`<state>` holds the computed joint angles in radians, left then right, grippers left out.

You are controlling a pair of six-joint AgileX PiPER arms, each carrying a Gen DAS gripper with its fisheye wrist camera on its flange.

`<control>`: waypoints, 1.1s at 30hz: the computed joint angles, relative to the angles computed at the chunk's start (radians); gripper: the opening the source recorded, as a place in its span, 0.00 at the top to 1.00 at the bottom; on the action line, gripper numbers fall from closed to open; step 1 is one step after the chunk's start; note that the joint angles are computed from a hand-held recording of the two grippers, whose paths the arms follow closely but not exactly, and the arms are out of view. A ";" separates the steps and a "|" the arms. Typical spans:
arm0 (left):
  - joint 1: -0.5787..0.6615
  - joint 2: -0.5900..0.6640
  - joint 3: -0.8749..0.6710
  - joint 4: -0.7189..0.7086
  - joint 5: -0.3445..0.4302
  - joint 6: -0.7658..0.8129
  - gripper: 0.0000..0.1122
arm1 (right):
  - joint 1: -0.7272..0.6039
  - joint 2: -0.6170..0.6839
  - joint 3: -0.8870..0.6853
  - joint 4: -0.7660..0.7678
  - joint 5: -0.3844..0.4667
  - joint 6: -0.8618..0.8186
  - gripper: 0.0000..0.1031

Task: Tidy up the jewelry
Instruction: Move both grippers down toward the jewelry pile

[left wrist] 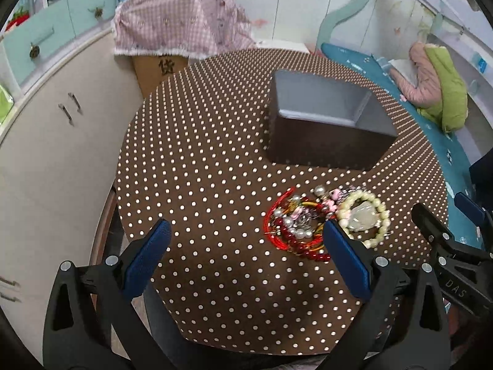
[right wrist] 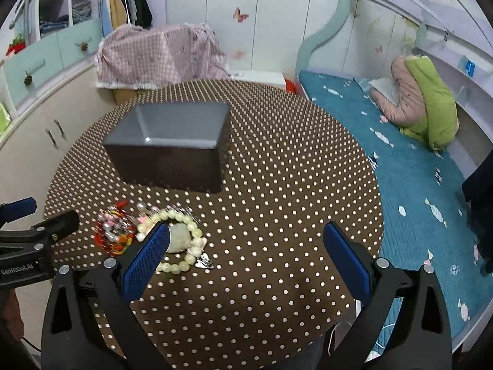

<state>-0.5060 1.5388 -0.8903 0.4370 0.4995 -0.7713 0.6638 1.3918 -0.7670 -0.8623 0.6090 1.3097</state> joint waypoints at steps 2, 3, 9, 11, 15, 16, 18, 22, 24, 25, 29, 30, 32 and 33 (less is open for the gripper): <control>0.004 0.016 -0.011 -0.002 0.008 0.002 0.13 | -0.021 0.021 -0.001 0.023 -0.024 -0.025 0.07; 0.007 0.024 -0.016 -0.003 0.010 0.006 0.13 | -0.029 0.031 -0.003 0.036 -0.032 -0.039 0.07; 0.018 0.072 -0.027 -0.002 0.007 0.015 0.14 | -0.059 0.086 -0.026 0.073 -0.054 -0.101 0.07; 0.028 0.084 -0.027 -0.013 0.007 0.030 0.19 | -0.062 0.103 -0.033 0.069 -0.051 -0.102 0.07; 0.039 0.115 -0.037 -0.049 0.005 0.063 0.24 | -0.084 0.133 -0.059 0.108 -0.057 -0.155 0.07; 0.043 0.121 -0.039 -0.061 0.005 0.076 0.24 | -0.089 0.141 -0.063 0.112 -0.058 -0.163 0.07; 0.040 0.125 -0.038 -0.049 0.000 0.063 0.24 | -0.090 0.158 -0.069 0.106 -0.060 -0.157 0.07; 0.043 0.139 -0.053 -0.058 -0.009 0.073 0.24 | -0.105 0.175 -0.074 0.111 -0.072 -0.168 0.07; 0.047 0.151 -0.066 -0.057 -0.015 0.075 0.26 | -0.110 0.187 -0.084 0.105 -0.070 -0.166 0.07; 0.049 0.155 -0.074 -0.068 -0.015 0.089 0.29 | -0.109 0.191 -0.084 0.097 -0.071 -0.156 0.07; 0.049 0.156 -0.081 -0.075 -0.033 0.111 0.41 | -0.102 0.206 -0.090 0.072 -0.080 -0.141 0.12; 0.045 0.158 -0.080 -0.070 -0.037 0.106 0.43 | -0.104 0.207 -0.090 0.078 -0.088 -0.155 0.16; 0.039 0.157 -0.078 -0.066 -0.048 0.107 0.50 | -0.104 0.207 -0.091 0.094 -0.107 -0.177 0.27; 0.040 0.156 -0.075 -0.078 -0.057 0.121 0.53 | -0.104 0.209 -0.091 0.101 -0.118 -0.190 0.31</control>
<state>-0.4656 1.6947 -0.9658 0.3587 0.4423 -0.6499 0.5596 1.6011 -0.8576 -0.7616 0.4914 1.1202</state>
